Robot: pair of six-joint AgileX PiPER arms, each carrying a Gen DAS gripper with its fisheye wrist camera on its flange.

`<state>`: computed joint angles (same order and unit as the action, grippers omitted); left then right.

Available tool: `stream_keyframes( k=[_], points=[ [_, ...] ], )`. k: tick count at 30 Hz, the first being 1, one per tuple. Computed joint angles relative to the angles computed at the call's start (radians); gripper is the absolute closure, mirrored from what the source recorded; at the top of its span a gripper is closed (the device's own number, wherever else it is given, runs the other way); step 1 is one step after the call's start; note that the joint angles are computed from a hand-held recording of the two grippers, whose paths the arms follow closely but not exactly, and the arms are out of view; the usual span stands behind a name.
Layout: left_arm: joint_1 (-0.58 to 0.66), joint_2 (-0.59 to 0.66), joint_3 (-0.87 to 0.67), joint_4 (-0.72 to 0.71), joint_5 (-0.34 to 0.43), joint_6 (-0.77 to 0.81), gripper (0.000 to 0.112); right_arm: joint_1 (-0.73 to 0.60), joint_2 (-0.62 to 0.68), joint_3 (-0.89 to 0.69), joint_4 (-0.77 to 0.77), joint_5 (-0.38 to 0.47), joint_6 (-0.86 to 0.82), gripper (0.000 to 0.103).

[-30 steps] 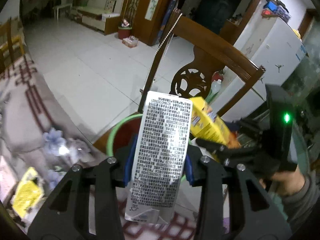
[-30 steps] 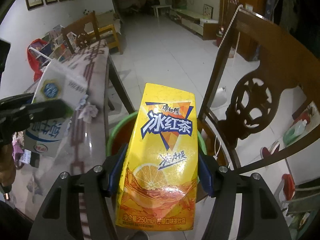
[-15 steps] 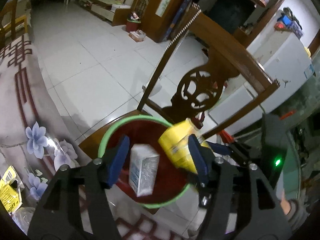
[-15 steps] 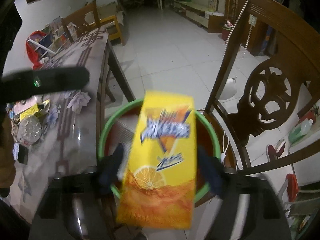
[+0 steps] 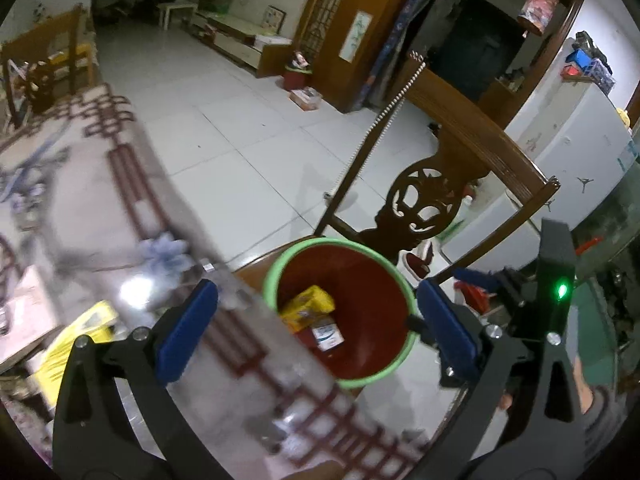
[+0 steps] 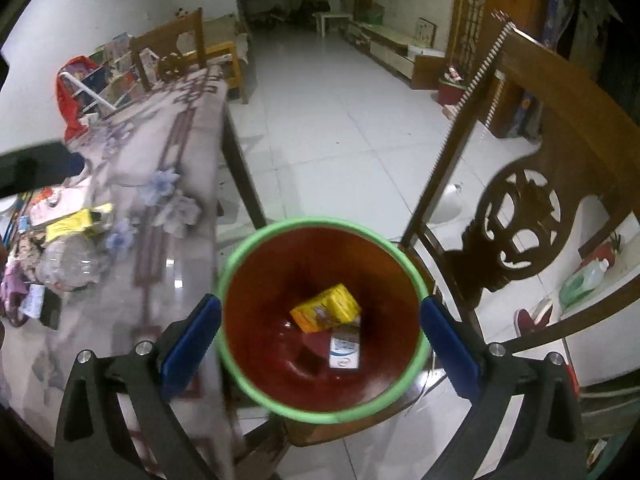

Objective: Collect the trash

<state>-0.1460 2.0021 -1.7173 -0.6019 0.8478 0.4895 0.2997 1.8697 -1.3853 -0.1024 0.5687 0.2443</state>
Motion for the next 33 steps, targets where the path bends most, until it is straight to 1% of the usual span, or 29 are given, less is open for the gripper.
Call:
stream_keyframes(
  k=[3, 6, 9, 14, 18, 22, 25, 28, 31, 33],
  points=[
    [0.061, -0.091, 0.105, -0.032, -0.005, 0.074, 0.015, 0.053, -0.023, -0.029, -0.045, 0.034, 0.043, 0.008],
    [0.146, -0.183, 0.196, -0.058, 0.016, 0.138, 0.015, 0.121, -0.032, -0.081, -0.093, 0.081, 0.092, 0.007],
    [0.22, -0.242, 0.246, -0.071, 0.036, 0.183, 0.015, 0.185, -0.019, -0.148, -0.137, 0.124, 0.127, 0.007],
    [0.391, -0.334, 0.316, -0.099, 0.093, 0.289, 0.015, 0.298, 0.046, -0.303, -0.173, 0.212, 0.146, 0.007],
    [0.565, -0.385, 0.357, -0.126, 0.152, 0.391, 0.015, 0.373, 0.115, -0.436, -0.174, 0.27, 0.124, 0.007],
    [0.727, -0.396, 0.375, -0.13, 0.197, 0.477, 0.015, 0.435, 0.224, -0.615, -0.148, 0.342, 0.076, 0.007],
    [0.855, -0.382, 0.386, -0.125, 0.224, 0.555, 0.015, 0.474, 0.303, -0.733, -0.138, 0.389, 0.037, 0.007],
    [0.952, -0.353, 0.394, -0.097, 0.214, 0.613, 0.015, 0.511, 0.371, -0.827, -0.127, 0.424, -0.01, 0.007],
    [1.03, -0.304, 0.382, -0.058, 0.201, 0.631, 0.015, 0.545, 0.417, -0.88, -0.115, 0.437, -0.054, 0.007],
    [1.064, -0.274, 0.381, -0.023, 0.166, 0.635, 0.015, 0.577, 0.463, -0.939, -0.107, 0.45, -0.108, 0.007]
  ],
)
